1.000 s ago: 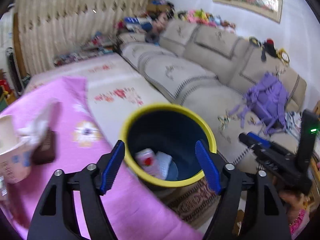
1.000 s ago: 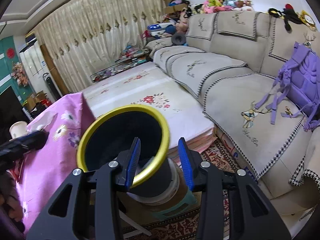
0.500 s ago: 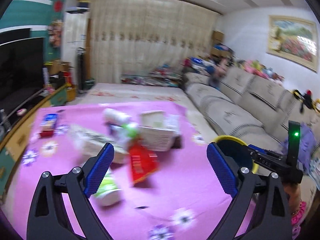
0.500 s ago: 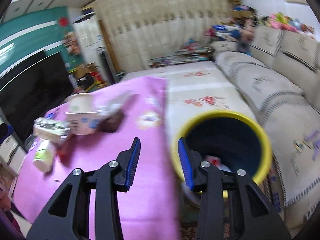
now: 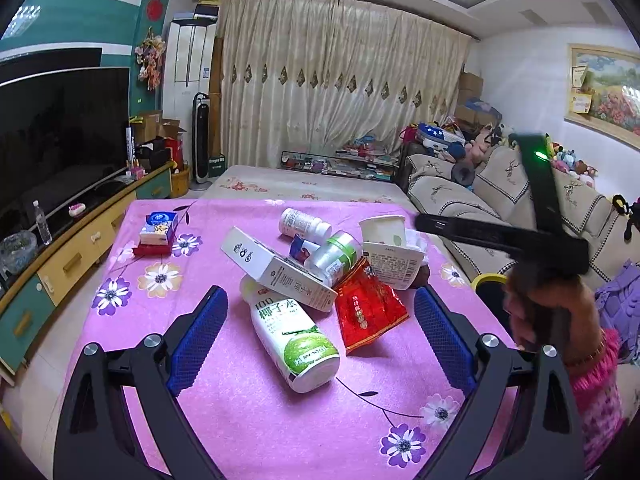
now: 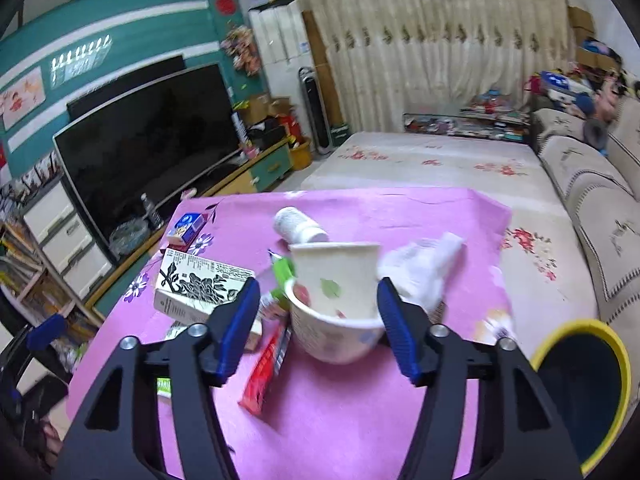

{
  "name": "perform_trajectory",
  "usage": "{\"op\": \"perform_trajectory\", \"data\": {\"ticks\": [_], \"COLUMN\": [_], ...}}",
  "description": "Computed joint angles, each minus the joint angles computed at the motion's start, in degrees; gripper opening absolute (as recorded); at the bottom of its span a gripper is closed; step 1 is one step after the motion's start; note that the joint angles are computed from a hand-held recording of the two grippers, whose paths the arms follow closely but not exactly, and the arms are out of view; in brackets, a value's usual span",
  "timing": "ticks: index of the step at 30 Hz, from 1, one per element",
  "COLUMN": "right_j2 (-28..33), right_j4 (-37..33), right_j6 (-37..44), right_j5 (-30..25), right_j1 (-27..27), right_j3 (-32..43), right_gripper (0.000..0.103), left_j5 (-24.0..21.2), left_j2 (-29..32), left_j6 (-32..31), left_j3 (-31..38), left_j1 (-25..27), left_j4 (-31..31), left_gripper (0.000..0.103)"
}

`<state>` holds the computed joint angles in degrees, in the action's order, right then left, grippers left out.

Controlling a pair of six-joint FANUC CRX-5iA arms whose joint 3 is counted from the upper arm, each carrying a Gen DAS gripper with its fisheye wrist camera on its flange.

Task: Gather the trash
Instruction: 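Grasp the paper cup on the white plate with the right tool, then carry the paper cup over the bin and open the right tool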

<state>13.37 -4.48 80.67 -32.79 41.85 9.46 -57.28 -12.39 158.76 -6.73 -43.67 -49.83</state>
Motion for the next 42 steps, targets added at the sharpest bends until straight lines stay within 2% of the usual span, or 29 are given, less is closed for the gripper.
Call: {"op": "perform_trajectory", "data": {"ticks": [2,8,15,20,24,25,29,37,42], "right_j2": [2.93,11.11,13.34,15.96,16.63,16.31,12.86,5.32,0.17], "right_j4": [0.44,-0.46,-0.27,-1.96,-2.73,-3.3,-4.42,-6.52,-4.07], "right_j6": [-0.14,-0.01,0.27,0.79,0.87,1.03,0.94,4.33,2.9], "right_j5": [-2.06,-10.2,-11.6,-15.47,-16.95,-16.59,-12.18,-3.54,2.04], "right_j1": [0.29,-0.62,-1.05,-1.99,-2.28,-2.32,-2.4,-1.92,-0.84], "right_j3": [3.47,14.26,16.16,20.51,21.76,21.48,17.63,10.06,3.71], "right_gripper": [0.067,0.068,0.068,0.071,0.07,0.064,0.057,0.057,0.056], "left_j5": [0.37,2.25,4.46,5.25,5.22,5.19,5.57,5.28,5.24], "left_j2": [0.38,-0.2,-0.34,-0.04,0.4,0.47,0.63,0.89,0.94], "left_j6": [-0.31,-0.8,-2.08,-2.54,-2.62,-2.65,-2.87,-2.76,-2.89], "left_j3": [0.03,-1.3,-2.18,-2.34,-2.1,-2.04,-2.06,-1.88,-1.68], "left_j1": [0.46,2.09,4.32,5.01,4.71,4.66,4.83,4.24,3.76], "left_j4": [0.38,2.17,4.28,5.09,5.08,5.07,5.4,4.91,4.61], "left_gripper": [0.093,0.093,0.093,0.093,0.093,0.093,0.093,0.093,0.093]}}
